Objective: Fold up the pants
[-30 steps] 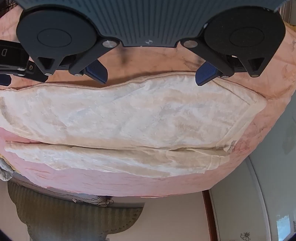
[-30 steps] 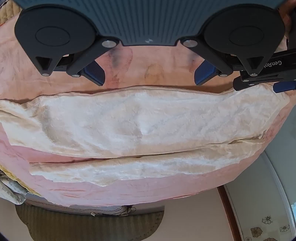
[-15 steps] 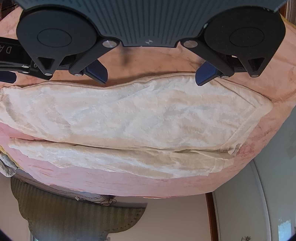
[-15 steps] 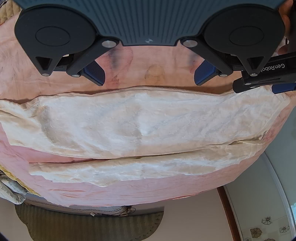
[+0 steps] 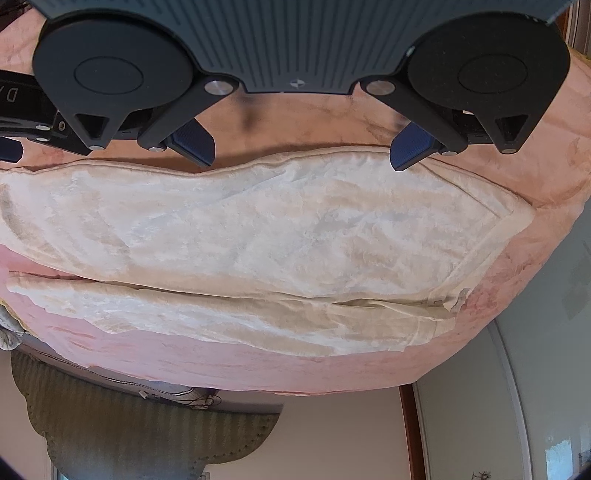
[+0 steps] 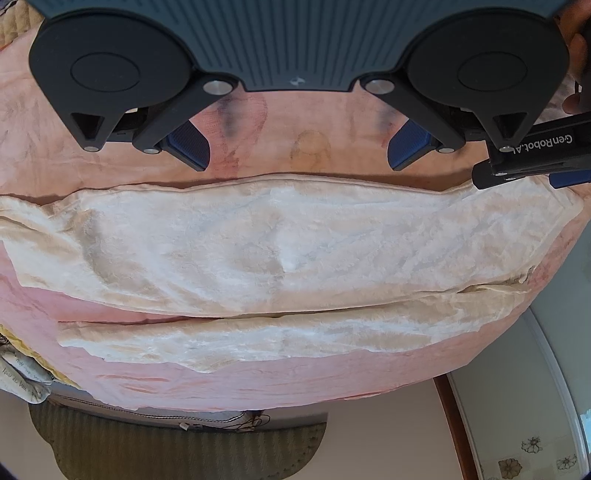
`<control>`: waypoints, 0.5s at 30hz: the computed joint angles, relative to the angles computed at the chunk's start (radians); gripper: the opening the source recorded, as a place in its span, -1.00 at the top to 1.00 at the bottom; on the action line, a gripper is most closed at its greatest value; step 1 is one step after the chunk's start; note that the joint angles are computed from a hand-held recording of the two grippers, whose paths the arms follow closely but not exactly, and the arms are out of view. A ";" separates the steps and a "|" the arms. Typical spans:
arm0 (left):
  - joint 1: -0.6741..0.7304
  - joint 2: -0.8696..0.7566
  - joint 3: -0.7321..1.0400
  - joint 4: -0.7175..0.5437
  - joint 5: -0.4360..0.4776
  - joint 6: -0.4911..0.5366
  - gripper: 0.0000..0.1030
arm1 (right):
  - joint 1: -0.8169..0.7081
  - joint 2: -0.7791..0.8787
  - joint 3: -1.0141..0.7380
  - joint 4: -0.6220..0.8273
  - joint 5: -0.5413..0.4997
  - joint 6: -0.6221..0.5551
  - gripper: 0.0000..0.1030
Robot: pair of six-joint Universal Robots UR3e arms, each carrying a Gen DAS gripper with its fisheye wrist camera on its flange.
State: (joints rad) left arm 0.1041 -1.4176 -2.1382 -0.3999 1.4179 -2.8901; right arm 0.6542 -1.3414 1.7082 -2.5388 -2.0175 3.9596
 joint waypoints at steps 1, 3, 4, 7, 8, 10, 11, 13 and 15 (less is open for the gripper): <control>0.001 0.000 0.001 -0.003 -0.001 0.000 -0.99 | 0.000 0.002 -0.001 0.001 -0.001 0.001 -1.00; 0.000 -0.001 0.002 -0.006 0.000 0.001 -0.99 | 0.001 0.005 -0.005 0.004 -0.003 0.003 -1.00; 0.000 -0.001 0.002 -0.006 0.000 0.001 -0.99 | 0.003 0.007 -0.008 0.007 -0.006 0.004 -1.00; -0.006 -0.008 0.003 0.004 0.012 0.003 -0.99 | 0.004 0.007 -0.009 0.013 -0.013 0.003 -1.00; -0.010 -0.012 0.003 0.008 0.020 0.004 -0.99 | 0.003 0.007 -0.008 0.013 -0.012 0.003 -1.00; -0.018 -0.015 0.003 0.014 0.030 0.006 -0.99 | 0.002 0.007 -0.007 0.012 -0.010 0.002 -1.00; -0.017 -0.015 0.001 0.018 0.029 0.009 -0.99 | 0.002 0.006 -0.007 0.013 -0.009 0.002 -1.00; -0.014 -0.013 -0.005 0.030 0.024 0.015 -0.99 | 0.000 0.005 -0.005 0.011 -0.005 -0.002 -1.00; -0.016 -0.015 -0.005 0.036 0.029 0.017 -0.99 | -0.001 0.008 -0.008 0.013 -0.003 -0.003 -1.00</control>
State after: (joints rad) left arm 0.0876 -1.4325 -2.1429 -0.3642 1.4470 -2.8732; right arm 0.6533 -1.3336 1.6999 -2.5256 -2.0205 3.9570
